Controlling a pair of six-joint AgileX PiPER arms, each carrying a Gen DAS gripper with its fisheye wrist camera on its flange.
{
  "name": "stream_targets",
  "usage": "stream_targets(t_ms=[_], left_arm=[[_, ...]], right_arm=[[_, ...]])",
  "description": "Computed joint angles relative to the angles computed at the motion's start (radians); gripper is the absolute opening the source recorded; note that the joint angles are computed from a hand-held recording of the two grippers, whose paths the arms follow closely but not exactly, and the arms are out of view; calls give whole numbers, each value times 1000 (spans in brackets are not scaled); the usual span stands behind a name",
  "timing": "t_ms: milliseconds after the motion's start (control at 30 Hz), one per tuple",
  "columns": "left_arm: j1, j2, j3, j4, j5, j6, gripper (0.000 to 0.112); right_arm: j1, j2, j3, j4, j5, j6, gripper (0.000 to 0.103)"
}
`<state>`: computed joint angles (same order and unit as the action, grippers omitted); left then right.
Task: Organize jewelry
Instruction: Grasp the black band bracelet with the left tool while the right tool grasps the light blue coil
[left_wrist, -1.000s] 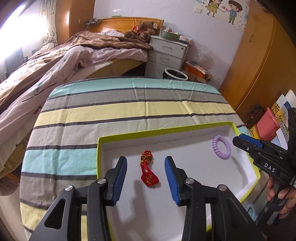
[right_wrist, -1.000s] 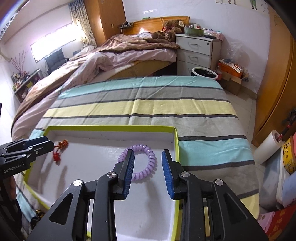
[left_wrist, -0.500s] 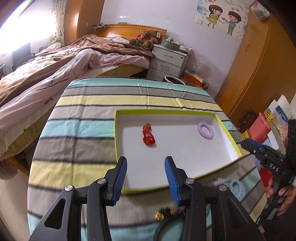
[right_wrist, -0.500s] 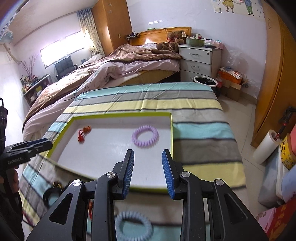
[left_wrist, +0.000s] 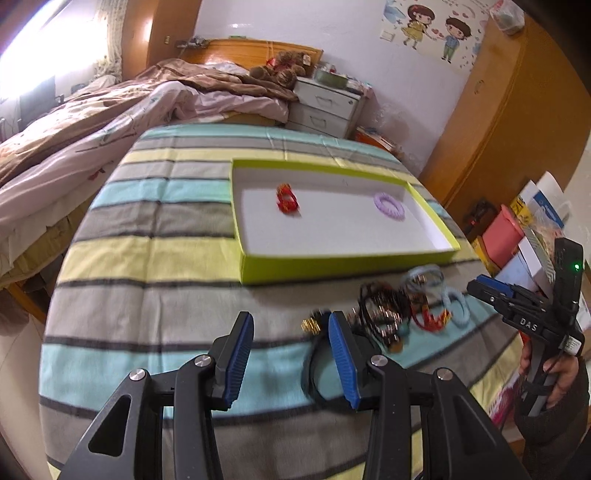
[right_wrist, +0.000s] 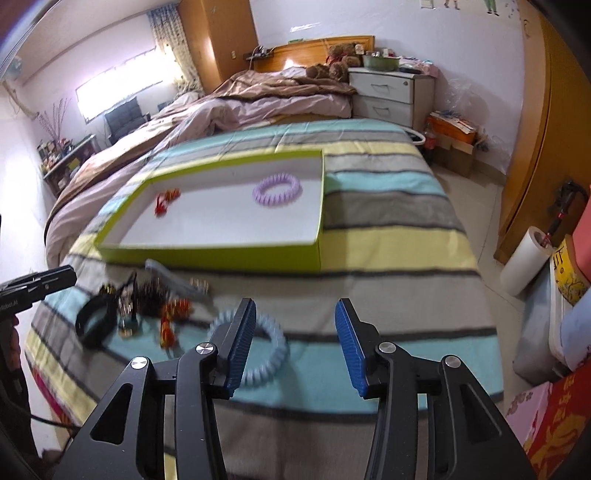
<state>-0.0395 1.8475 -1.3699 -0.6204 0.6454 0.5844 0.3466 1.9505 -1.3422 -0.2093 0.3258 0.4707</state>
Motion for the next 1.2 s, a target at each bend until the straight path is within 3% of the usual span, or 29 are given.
stream_targets(t_ms=[433,700,800,933,1200], left_arm=[[-59,0,67,119,-59,-70,42],[-126,-11,86,331,-119,-209,42],[-126,-10,84,336,-119,-208,42],[-138,-9,80,371,-123,-233,38],[-138,-9,75,332,-115,-194,11]], right_arm=[[9,-1,48,31,-7,-42,46],[48,20,16,-141,35,92,46],[66,23,15,-216,43,146,45],[75,24,16,-262,44,190,29],[80,15,30,-284,32,233,13]])
